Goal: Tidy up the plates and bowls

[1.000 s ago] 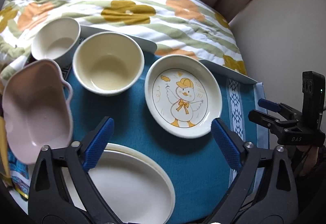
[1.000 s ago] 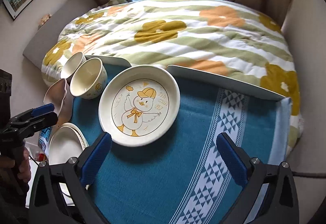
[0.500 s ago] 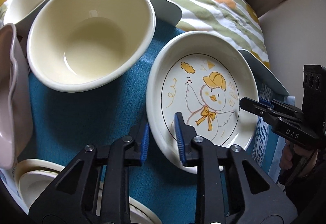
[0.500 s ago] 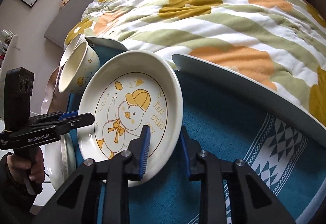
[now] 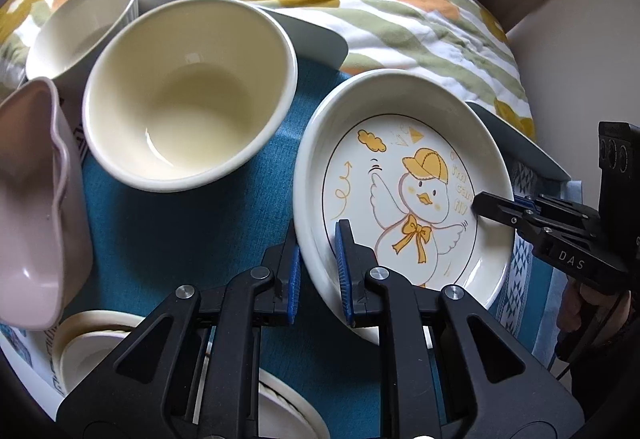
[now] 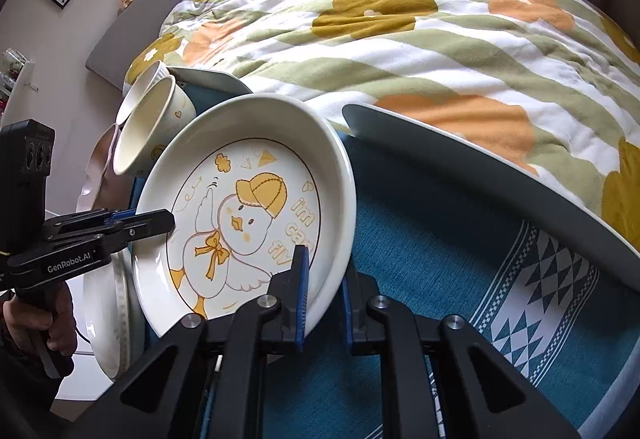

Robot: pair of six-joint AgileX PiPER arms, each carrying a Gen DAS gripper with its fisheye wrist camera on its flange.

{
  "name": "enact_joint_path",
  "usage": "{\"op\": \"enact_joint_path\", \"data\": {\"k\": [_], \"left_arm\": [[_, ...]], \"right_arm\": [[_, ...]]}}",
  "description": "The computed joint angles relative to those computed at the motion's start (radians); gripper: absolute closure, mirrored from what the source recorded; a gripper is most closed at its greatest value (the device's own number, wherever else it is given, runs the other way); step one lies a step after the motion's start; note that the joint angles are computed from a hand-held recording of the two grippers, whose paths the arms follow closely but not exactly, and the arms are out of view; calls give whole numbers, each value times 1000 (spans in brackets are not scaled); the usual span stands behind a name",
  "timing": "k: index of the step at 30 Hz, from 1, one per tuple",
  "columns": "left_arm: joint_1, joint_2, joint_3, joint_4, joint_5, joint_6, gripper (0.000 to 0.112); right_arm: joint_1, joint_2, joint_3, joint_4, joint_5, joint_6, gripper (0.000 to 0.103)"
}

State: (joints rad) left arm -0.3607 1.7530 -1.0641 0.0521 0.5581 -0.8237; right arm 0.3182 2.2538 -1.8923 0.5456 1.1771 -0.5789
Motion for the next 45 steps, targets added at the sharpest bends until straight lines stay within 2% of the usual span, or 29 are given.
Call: {"op": "enact_joint_path", "data": {"k": [5, 10, 16, 19, 23, 27, 31, 36, 41, 45], "left_arm": [[-18, -127, 41, 52, 29, -18, 99], [-8, -332, 141, 29, 82, 64, 99], [43, -581, 284, -63, 171, 254, 99], [97, -703, 370, -116, 216, 353, 99], [180, -816, 480, -183, 256, 491, 99], [324, -907, 585, -294, 307, 694, 99], [407, -954, 641, -331, 339, 814, 99], [507, -965, 683, -397, 360, 974, 98], [544, -927, 721, -453, 329, 1078, 98], [530, -883, 740, -483, 284, 1099, 98]], "right_arm": [[17, -148, 140, 13, -66, 17, 90], [78, -342, 331, 5, -170, 95, 90], [215, -550, 563, -56, -313, 296, 90], [300, -611, 656, -85, -379, 413, 90], [420, -664, 752, -154, -461, 579, 90], [530, -679, 803, -255, -516, 758, 90], [602, -684, 855, -316, -564, 885, 90], [659, -692, 881, -411, -586, 1023, 90], [691, -691, 890, -503, -577, 1131, 90], [704, -685, 889, -536, -563, 1175, 90]]}}
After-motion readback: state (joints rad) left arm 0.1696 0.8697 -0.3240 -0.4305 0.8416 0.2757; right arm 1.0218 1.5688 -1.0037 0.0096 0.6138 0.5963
